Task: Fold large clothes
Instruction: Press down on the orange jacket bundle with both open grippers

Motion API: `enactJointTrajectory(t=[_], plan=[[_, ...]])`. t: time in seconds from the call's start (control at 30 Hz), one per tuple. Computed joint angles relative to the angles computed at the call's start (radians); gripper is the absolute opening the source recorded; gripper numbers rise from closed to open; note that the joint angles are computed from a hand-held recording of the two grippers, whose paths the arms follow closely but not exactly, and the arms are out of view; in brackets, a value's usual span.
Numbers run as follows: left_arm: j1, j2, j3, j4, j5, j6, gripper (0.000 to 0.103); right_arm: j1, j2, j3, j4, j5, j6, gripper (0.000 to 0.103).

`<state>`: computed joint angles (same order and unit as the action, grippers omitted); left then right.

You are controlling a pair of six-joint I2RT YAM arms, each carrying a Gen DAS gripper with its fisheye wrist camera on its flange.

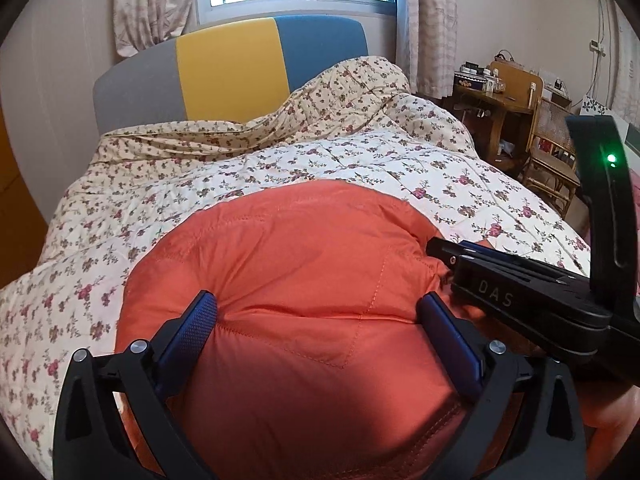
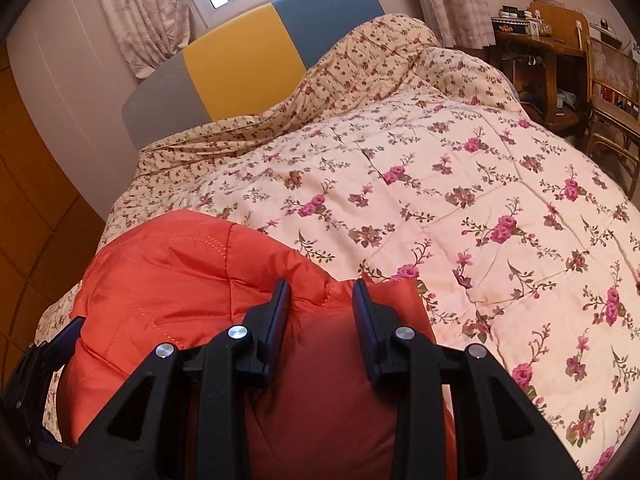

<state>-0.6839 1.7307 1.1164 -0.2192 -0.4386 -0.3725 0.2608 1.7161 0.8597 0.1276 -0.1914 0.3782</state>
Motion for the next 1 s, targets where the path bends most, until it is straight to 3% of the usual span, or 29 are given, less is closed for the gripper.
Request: enactJointTrajectory(t=[0.3,0.47,0.6,0.73,0.87,1.0], plan=[[0.007,0.025,-0.081,0.176,-0.011,0.043,0.1,0.013,0.067,0.014,0.046,0.04,0.014,0.031],[-0.007,0.001,-0.108,0.195,-0.034,0.059,0.1,0.023,0.051,-0.012,0.074,0.065,0.01,0.031],[0.025,-0.166,-0.207,0.204,0.118,0.002,0.1,0.01,0.03,-0.046,0.118,0.044,0.025,0.031],[0.068,-0.289,-0.253,0.148,0.067,-0.136,0.1,0.063,-0.045,-0.081,0.107,0.153,-0.01,0.035],[0.134,-0.234,-0.156,0.022,0.031,-0.182,0.1,0.105,-0.172,-0.18,0.153,0.181,-0.069,0.035],[0.151,-0.131,-0.074,-0.037,0.018,-0.214,0.1,0.105,-0.166,-0.199,0.165,0.175,-0.069,0.035]])
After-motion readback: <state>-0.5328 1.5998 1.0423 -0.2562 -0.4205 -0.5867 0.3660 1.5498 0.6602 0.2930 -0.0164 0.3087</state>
